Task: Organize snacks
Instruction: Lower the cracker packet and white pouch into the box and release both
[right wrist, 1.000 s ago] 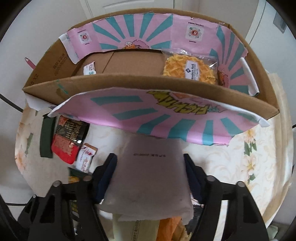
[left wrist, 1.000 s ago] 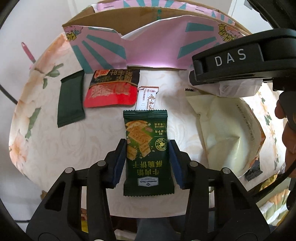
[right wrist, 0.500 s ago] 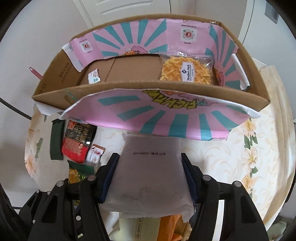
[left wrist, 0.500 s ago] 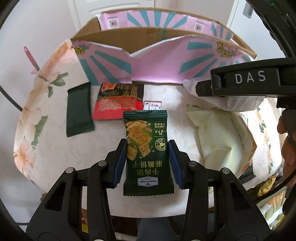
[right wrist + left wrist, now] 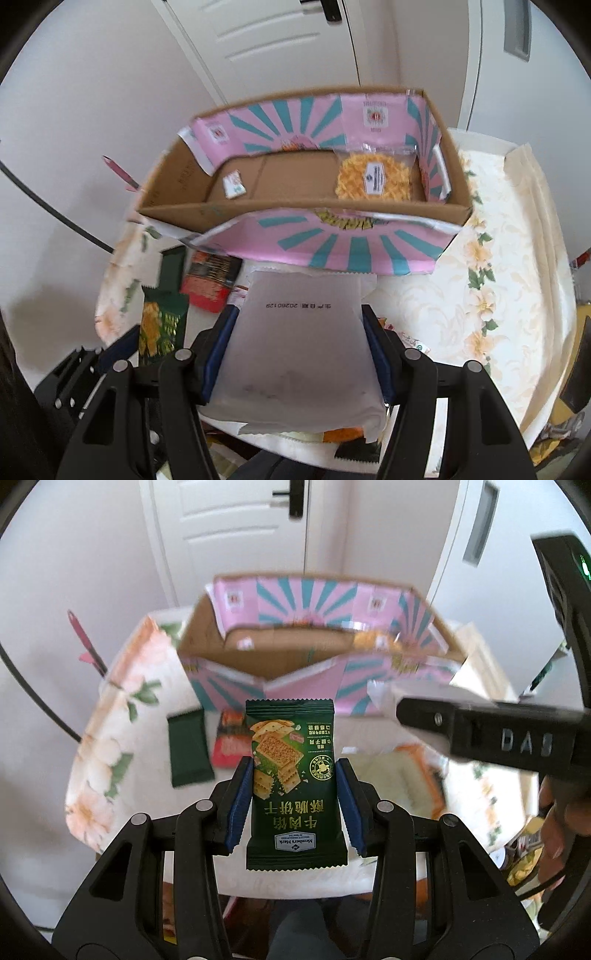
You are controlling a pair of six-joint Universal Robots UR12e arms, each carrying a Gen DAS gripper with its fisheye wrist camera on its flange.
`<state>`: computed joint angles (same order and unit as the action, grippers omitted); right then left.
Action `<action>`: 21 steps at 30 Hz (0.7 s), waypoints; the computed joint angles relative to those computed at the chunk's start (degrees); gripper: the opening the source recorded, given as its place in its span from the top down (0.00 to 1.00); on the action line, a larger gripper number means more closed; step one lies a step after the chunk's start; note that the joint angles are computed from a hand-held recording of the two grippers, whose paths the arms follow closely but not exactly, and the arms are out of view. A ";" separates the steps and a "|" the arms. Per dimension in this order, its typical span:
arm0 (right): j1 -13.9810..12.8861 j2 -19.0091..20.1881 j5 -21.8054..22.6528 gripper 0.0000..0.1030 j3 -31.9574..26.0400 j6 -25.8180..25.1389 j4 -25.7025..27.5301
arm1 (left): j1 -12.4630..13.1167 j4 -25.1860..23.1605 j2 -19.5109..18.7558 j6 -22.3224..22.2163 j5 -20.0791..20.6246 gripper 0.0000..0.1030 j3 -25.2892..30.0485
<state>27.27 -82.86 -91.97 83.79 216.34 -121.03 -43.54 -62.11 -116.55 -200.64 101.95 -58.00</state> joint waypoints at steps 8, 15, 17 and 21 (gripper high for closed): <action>-0.22 -1.65 -2.67 0.42 -0.57 -2.74 -5.24 | 1.28 0.59 -2.92 1.96 -1.87 0.60 7.11; -0.55 0.14 -6.30 0.42 -3.01 -1.77 -7.56 | 4.68 -1.88 -7.79 6.49 -7.73 0.60 15.53; -0.76 1.20 -7.29 0.42 -4.29 -0.33 -7.45 | 5.66 -3.16 -9.35 7.30 -9.66 0.60 18.01; -1.15 3.53 -8.41 0.42 -6.87 2.40 -6.83 | 7.69 -8.18 -14.30 10.55 -12.66 0.60 25.95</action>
<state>26.12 -79.34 -100.38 76.92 218.73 -127.86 -35.85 -70.29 -130.85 -190.09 89.29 -32.06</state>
